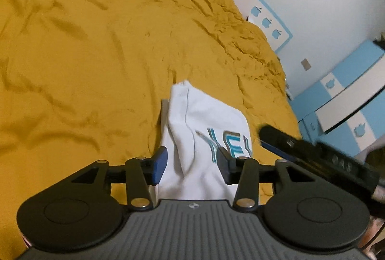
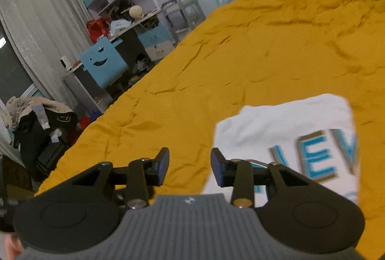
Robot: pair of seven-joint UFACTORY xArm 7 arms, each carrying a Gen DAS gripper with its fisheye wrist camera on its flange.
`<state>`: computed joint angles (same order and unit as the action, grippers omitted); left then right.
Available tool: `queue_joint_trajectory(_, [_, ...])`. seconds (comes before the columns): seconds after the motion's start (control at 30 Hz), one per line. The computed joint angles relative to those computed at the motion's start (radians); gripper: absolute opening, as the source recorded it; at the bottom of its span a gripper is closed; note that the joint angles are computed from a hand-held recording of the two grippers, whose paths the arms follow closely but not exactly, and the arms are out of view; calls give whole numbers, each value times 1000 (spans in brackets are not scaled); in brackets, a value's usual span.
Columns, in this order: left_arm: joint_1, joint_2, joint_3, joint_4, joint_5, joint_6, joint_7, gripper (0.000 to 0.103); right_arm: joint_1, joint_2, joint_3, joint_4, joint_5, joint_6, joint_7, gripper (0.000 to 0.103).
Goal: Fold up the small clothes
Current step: 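Lower the folded half onto the shirt and open the right gripper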
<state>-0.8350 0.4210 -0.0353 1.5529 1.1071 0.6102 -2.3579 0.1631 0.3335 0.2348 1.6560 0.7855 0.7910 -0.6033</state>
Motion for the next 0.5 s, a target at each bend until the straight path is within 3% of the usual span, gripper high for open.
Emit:
queue_joint_trajectory(0.13, [-19,8,22,-52,80,-86,-232,68,-33,-124,-36,-169,1,-36,-77,37])
queue_joint_trajectory(0.23, [-19,25,25,-76,97,-122,-366,69,-40,-197,-75,-292,-28,-64,-113,37])
queue_joint_trajectory(0.37, [-32,51,64,-77,276,-187,-627,69,-34,-271,-115,-442,-115,-138,-162,41])
queue_joint_trajectory(0.43, [-9,68,52,-62,298,-195,-670,69,-27,-298,-125,-503,-152,-169,-189,44])
queue_joint_trajectory(0.5, [18,97,41,-32,289,-213,-644,69,-19,-315,-132,-544,-170,-193,-210,49])
